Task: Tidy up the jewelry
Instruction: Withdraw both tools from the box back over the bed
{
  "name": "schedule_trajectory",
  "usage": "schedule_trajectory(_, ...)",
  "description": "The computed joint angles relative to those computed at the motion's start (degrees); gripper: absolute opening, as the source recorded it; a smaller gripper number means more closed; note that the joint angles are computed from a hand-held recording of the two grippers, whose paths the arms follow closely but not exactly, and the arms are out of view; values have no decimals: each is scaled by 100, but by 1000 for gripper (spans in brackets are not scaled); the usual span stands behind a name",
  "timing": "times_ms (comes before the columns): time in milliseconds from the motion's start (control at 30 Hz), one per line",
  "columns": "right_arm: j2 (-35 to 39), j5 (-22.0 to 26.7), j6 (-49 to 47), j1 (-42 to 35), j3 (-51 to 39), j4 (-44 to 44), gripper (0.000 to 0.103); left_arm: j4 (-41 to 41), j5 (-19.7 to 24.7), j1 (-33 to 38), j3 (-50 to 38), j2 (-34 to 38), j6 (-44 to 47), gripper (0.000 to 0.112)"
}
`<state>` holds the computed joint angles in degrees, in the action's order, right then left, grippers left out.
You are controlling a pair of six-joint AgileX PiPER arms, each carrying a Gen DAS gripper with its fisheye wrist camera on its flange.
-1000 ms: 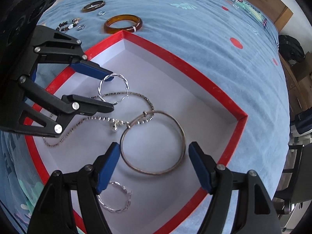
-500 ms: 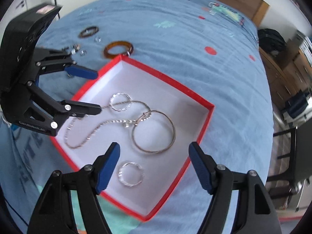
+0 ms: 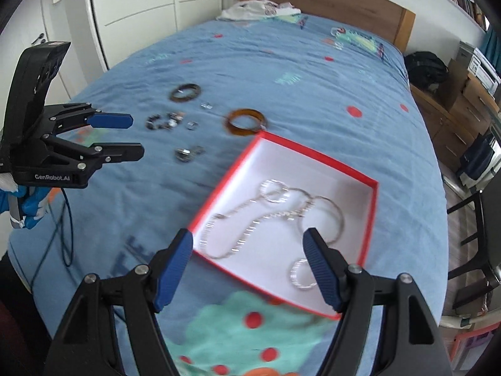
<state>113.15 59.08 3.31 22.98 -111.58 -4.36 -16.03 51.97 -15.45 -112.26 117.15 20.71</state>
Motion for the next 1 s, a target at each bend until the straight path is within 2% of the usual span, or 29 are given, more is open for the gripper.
schedule_trajectory(100, -193, -144, 381, 351, 195, -196, 72, -149, -356, 196, 897, -639, 128, 64)
schedule_trajectory(367, -426, -235, 1334, 1066, 344, -825, 72, -403, -823, 693, 2280, -1763, 519, 64)
schedule_trajectory(733, -341, 224, 2307, 1957, -188, -1697, 72, -938, -1069, 1216, 3006, -2578, 805, 64)
schedule_trajectory(1000, -169, 340, 3065, 2245, -335, -2103, 72, -947, -1248, 1552, 3269, -2720, 788, 64)
